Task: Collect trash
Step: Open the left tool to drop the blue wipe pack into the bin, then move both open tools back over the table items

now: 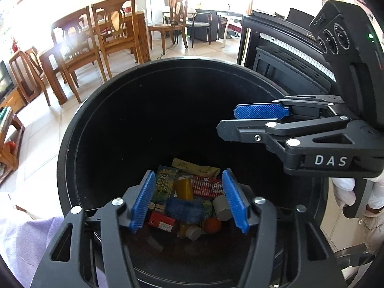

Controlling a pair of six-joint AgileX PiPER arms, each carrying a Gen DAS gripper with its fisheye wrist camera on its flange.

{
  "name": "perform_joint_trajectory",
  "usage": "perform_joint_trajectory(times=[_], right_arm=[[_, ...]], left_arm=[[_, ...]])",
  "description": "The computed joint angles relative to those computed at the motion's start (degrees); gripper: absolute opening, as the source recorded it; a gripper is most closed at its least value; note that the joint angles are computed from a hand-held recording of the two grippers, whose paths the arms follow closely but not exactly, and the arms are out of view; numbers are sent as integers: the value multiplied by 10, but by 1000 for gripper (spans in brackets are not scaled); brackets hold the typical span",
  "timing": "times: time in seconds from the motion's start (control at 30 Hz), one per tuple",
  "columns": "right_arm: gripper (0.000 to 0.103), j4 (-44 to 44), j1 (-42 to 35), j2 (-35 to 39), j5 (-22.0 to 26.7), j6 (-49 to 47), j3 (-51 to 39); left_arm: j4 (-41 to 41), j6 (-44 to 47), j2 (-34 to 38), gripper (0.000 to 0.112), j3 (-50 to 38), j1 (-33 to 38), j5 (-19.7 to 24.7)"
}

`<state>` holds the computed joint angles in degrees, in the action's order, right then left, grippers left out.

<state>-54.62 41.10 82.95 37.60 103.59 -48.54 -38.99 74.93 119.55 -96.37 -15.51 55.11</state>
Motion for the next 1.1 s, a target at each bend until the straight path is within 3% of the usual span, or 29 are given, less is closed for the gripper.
perform_joint_trajectory(times=[0.13,0.23,0.33,0.5,0.6,0.9,1.1], right_arm=[[42,0,5,-1,5,1,-4],[42,-1,9,0,7,6,-9],[54,-5,19,2,20,12,-19],[55,4,35,23,43,-7,-62],[62,1,47,40,60,-15,-95],[67,30,68,148,92,-108,-276],[67,82,73,253,114,-217,-455]], left_arm=[[-5,6,-4,60,7,4,-3],[-14,18,-13,66,20,9,-8],[-29,39,-26,67,35,20,-5],[-72,98,-56,74,68,55,-3],[-96,123,-68,74,73,92,16],[-135,139,-71,75,40,206,75],[-143,122,-44,75,-17,271,106]])
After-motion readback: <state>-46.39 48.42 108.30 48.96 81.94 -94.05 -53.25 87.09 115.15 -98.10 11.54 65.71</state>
